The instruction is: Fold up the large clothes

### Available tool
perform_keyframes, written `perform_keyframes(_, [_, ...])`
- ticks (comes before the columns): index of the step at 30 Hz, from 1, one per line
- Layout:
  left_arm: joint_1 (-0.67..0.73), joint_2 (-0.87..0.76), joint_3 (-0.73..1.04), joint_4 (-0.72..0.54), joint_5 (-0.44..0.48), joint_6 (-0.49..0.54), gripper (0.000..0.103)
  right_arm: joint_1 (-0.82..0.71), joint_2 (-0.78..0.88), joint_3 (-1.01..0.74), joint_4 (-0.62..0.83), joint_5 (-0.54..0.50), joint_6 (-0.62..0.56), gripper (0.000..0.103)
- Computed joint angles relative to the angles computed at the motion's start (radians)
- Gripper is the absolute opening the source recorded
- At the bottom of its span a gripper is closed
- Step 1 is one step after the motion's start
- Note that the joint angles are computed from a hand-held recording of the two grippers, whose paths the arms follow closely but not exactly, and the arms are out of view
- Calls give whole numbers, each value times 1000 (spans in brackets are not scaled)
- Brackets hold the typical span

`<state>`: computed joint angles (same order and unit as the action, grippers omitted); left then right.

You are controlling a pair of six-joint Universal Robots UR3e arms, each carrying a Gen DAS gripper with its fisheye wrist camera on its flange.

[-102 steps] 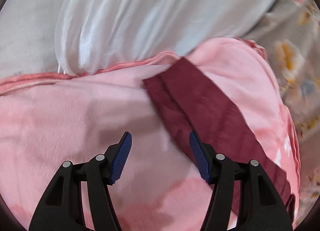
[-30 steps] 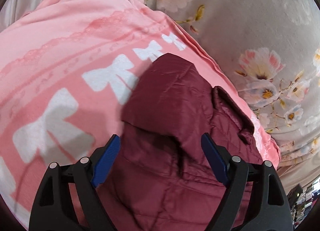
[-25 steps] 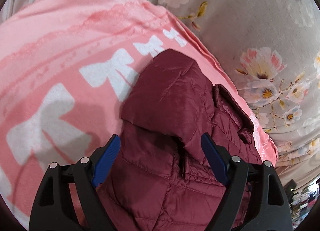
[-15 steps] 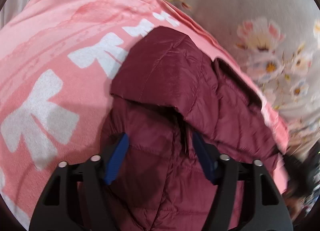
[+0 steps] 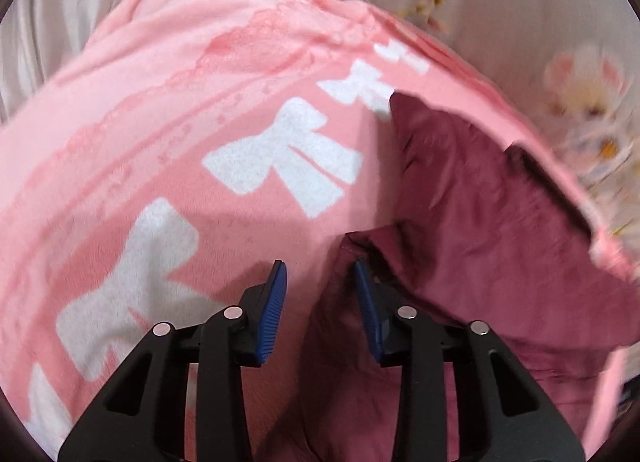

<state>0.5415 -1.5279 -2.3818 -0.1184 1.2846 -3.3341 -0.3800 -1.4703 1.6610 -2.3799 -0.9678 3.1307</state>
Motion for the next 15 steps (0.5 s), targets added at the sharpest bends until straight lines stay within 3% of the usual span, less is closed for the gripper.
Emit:
perform_keyframes(2, [120,134,-65,-88,-171,39,34,-7,4,30,-23,7,-8,4])
perform_keyframes(6, [177,210,-42,-243,-329,69,36,8,-4,47,-49,-4,-22,4])
perform_keyframes(9, [140,119,10,-255,-389,6,43,26,-18,41,-49,-31,-43,4])
perform_keyframes(15, [79,-68,58,-115,-365,-163,40,56,-38,28,-47,-66,-68,4])
